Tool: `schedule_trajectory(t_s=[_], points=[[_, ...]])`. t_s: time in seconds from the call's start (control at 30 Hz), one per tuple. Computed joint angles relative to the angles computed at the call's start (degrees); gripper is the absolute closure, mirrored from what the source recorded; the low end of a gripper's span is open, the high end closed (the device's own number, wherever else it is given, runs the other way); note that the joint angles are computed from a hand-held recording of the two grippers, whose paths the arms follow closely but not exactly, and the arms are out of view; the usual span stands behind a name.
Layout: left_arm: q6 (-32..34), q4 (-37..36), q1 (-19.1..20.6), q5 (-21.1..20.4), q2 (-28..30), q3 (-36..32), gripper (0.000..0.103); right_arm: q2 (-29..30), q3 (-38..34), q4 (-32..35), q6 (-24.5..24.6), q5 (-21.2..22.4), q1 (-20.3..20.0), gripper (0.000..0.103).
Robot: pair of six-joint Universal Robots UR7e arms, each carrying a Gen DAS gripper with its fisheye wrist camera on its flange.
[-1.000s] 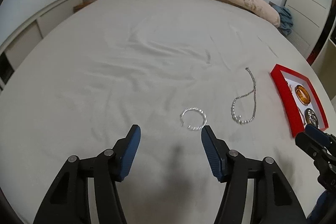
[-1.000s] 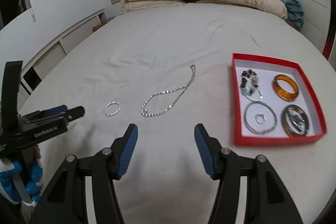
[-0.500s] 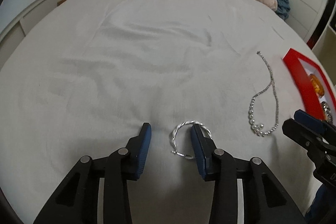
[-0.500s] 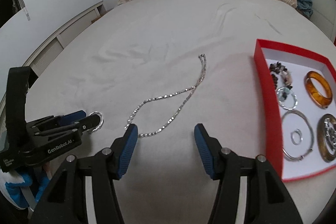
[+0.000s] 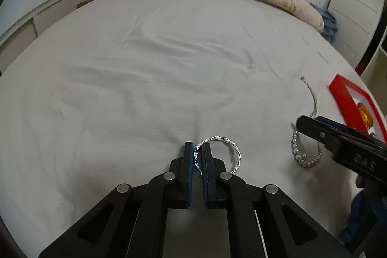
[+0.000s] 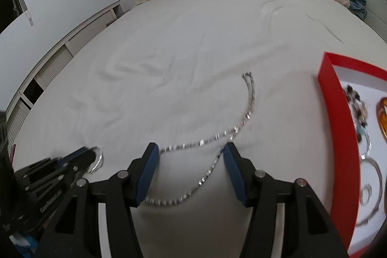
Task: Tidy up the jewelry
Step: 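Close left tool on the twisted hoop while right tool grasps the silver chain, then carry the hoop and chain over the red box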
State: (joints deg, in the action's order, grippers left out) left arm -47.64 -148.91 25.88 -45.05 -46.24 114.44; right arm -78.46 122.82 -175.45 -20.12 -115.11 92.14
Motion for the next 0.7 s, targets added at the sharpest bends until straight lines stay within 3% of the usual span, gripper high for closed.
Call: schedule_trajectory(t_s=[0.13, 0.27, 0.33, 0.4, 0.5, 0.7], points=[[-0.09, -2.85, 0.53, -0.77, -0.41, 0.92, 0.097, 2.04, -2.20, 0.54, -1.22, -0.88, -0.05, 0.049], [0.07, -3.35, 0.63, -0.82, -0.34, 0.80, 0.097, 4.62, -3.73, -0.03, -4.21, -4.68, 1.13, 0.050], [-0.37, -3.16, 0.59, -0.62, -0.40, 0.73, 0.097, 5.09, -3.98, 0.00, -5.41, -5.67, 1.54, 0.056], [-0.70, -2.74, 0.65, -0.35, -0.53, 0.57, 0.097, 4.66, -3.67, 0.55, -6.11, -5.38, 1.64, 0.077], [-1.33, -2.10, 0.58, 0.07, -0.68, 0.45, 0.097, 3.26, -2.29, 2.20, -7.55, -4.70, 2.01, 0.096], [-2.43, -0.07, -0.21, 1.69, -1.03, 0.03, 0.097, -0.82, 0.38, 4.40, -5.06, -1.15, 2.07, 0.101]])
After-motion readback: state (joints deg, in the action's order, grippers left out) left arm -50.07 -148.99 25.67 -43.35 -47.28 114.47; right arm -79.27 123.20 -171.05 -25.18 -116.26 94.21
